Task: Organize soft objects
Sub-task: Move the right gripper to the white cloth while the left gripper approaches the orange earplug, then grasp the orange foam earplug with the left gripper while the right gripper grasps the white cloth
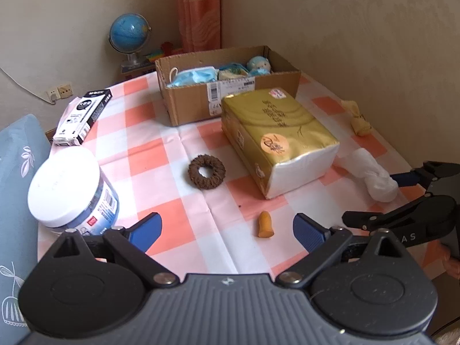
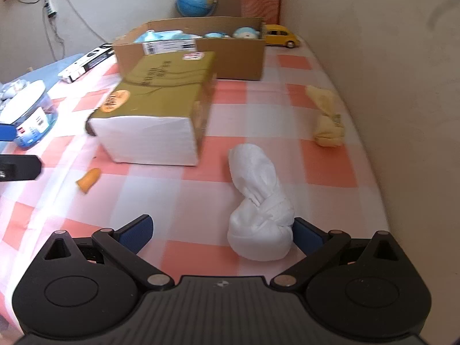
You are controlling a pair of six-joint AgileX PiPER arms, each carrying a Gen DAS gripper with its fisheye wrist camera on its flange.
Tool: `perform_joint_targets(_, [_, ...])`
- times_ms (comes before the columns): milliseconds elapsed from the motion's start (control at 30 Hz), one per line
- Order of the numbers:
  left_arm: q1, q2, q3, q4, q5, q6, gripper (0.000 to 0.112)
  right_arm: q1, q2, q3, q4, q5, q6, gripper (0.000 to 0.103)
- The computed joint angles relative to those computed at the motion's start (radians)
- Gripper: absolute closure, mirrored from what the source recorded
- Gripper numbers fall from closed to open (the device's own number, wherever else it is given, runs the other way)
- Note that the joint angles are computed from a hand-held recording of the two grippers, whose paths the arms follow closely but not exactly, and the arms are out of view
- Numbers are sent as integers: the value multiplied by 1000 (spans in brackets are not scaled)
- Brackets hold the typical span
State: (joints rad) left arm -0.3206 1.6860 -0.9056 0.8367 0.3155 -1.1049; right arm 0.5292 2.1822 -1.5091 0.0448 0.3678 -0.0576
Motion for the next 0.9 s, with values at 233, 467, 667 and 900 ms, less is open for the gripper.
perform_joint_targets(233, [7,74,-33,-68,-33,93,15,19,-1,18,-58,-18,14,0])
perform_joint_targets(467, [15,171,-93,-109,-16,139,15,20,-11,57,-67,-65,-3,0])
perform_joint_targets(667, [28,187,-101,-108,11,124,15,26,-4,42,-103,-55,44,0])
perform_joint_targets(900, [45,159,-85,-56,31,63,15,24,-8,61,-102,-82,41,0])
